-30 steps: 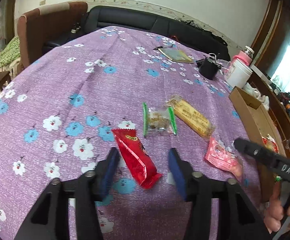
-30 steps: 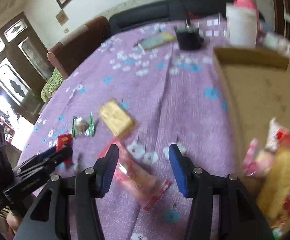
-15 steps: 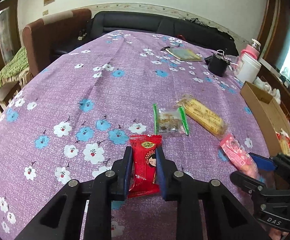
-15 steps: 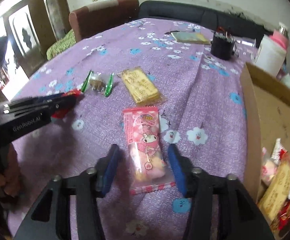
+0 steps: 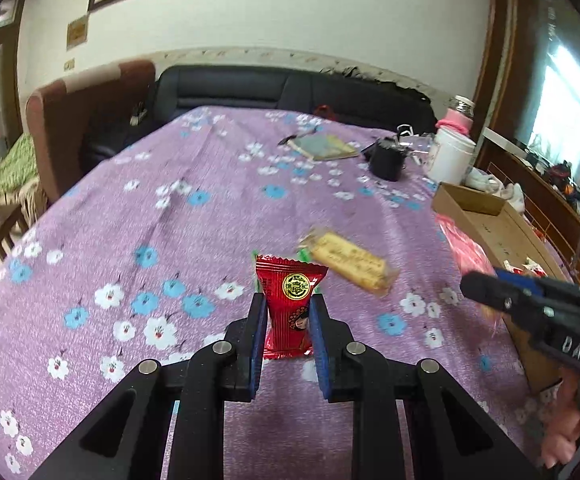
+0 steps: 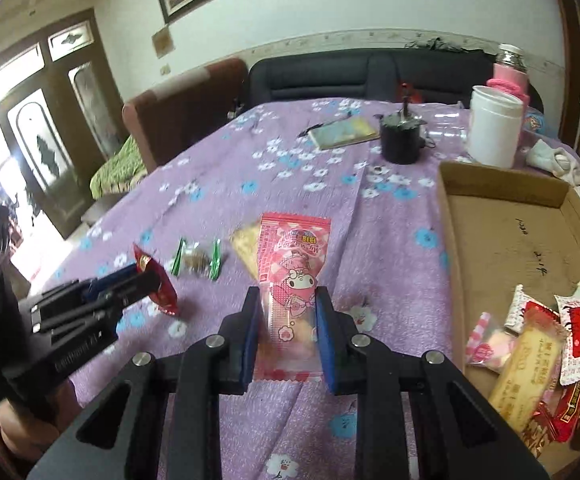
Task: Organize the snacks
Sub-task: 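Carry the pink candy bag and red foil pack over the tray with both tools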
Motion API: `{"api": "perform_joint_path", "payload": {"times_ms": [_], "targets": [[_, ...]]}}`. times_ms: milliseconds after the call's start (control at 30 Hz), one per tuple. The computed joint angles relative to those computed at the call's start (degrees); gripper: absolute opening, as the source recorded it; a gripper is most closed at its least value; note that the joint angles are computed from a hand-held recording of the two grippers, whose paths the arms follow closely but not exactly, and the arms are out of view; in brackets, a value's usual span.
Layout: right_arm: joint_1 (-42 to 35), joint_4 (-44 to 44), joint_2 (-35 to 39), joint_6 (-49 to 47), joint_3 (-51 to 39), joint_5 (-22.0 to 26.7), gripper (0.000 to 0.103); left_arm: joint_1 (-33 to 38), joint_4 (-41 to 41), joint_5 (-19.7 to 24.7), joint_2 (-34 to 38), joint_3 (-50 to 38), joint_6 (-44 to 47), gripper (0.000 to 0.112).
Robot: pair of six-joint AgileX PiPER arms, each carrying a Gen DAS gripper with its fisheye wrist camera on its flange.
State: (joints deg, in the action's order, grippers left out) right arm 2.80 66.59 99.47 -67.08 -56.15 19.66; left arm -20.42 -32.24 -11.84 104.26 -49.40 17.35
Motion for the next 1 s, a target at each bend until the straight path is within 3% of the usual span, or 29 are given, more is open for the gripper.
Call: {"api": "perform_joint_path", "payload": {"times_ms": [133, 367, 1000], "targets": [[-0.6, 0.7, 0.2, 0.2, -0.3, 0.3, 0.025, -2.8, -5.3, -4.0, -1.1, 1.5, 6.2, 0.022], [-0.8, 3.2, -0.4, -2.2, 0.4, 0.3, 0.025, -5.6, -10.4, -7.2, -1.5, 2.2, 12.4, 0.022], [-2.0, 3.7, -1.1, -2.0, 0.8, 0.5, 0.025, -7.0, -12.4, -9.5, -1.4, 2.8, 14.7, 0.022]]}}
